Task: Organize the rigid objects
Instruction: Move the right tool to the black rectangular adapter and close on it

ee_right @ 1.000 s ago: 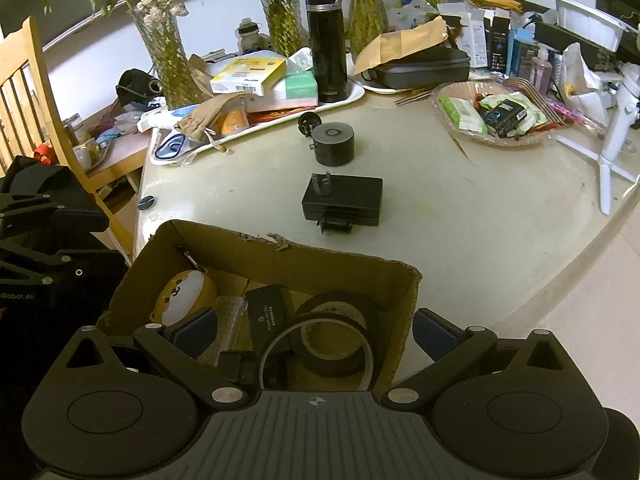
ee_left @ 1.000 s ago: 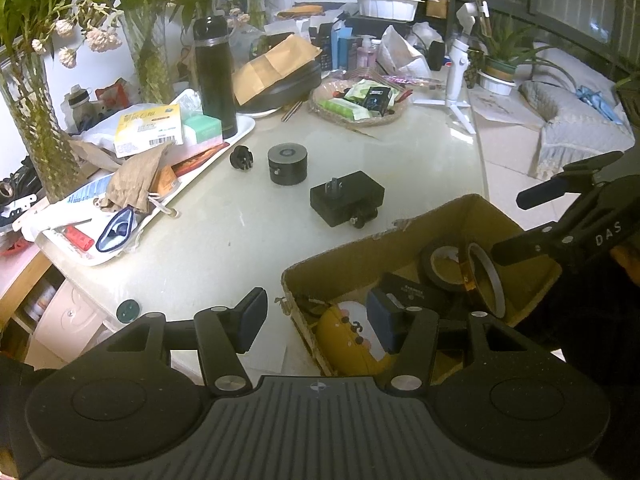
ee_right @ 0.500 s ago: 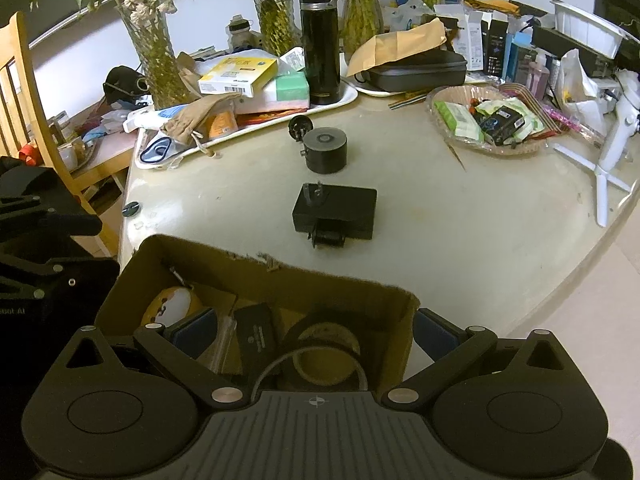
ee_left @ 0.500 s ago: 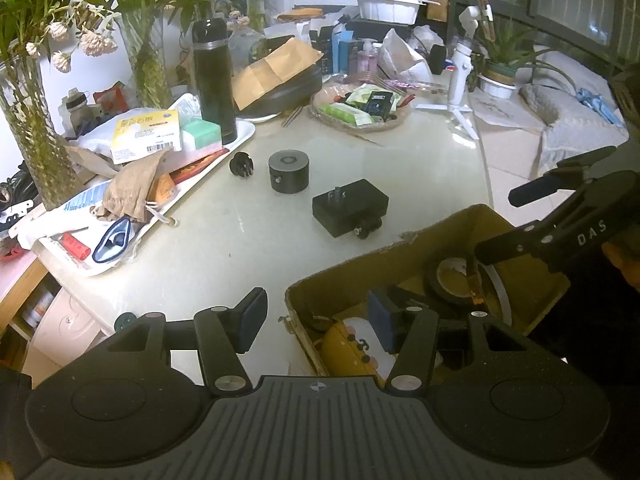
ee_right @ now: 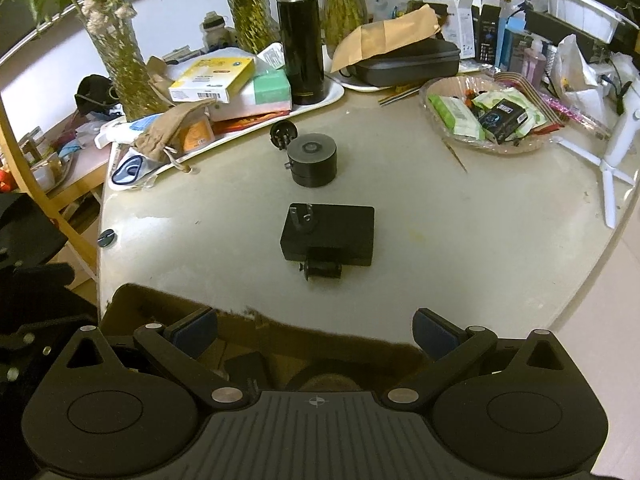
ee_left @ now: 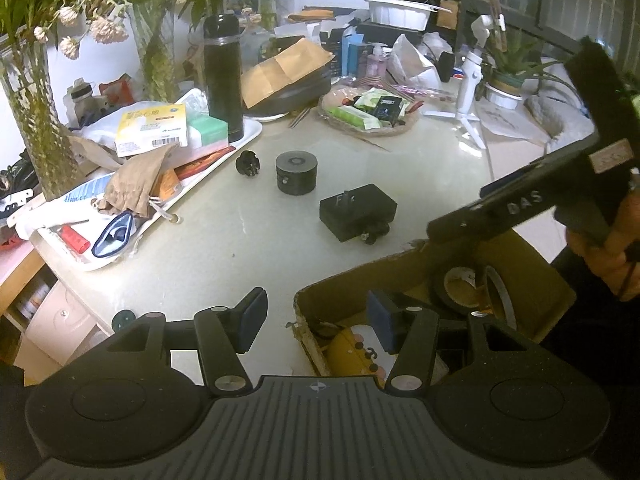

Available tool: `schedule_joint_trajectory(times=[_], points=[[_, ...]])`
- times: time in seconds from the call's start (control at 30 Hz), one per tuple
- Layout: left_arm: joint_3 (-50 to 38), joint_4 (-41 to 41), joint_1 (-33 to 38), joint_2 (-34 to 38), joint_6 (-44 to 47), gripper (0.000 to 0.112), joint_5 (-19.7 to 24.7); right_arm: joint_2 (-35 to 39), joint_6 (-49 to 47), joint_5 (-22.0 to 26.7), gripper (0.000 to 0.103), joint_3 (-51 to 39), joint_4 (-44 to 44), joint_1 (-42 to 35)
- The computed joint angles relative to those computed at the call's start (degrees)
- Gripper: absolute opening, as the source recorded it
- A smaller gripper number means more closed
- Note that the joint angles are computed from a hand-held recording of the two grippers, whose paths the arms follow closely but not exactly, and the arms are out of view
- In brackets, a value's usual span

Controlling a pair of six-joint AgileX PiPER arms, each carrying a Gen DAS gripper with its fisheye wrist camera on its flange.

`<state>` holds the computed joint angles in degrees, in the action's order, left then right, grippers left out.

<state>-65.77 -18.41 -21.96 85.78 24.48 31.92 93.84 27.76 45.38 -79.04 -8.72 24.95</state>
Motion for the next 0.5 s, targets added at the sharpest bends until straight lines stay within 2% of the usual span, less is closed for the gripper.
schedule_joint_trajectory(times=[0.5], points=[[-0.1, -2.3, 1.0, 0.6, 0.6, 0.054, 0.4, 13.4, -2.6, 5.6, 0.103, -15.4, 3.7, -3.1]])
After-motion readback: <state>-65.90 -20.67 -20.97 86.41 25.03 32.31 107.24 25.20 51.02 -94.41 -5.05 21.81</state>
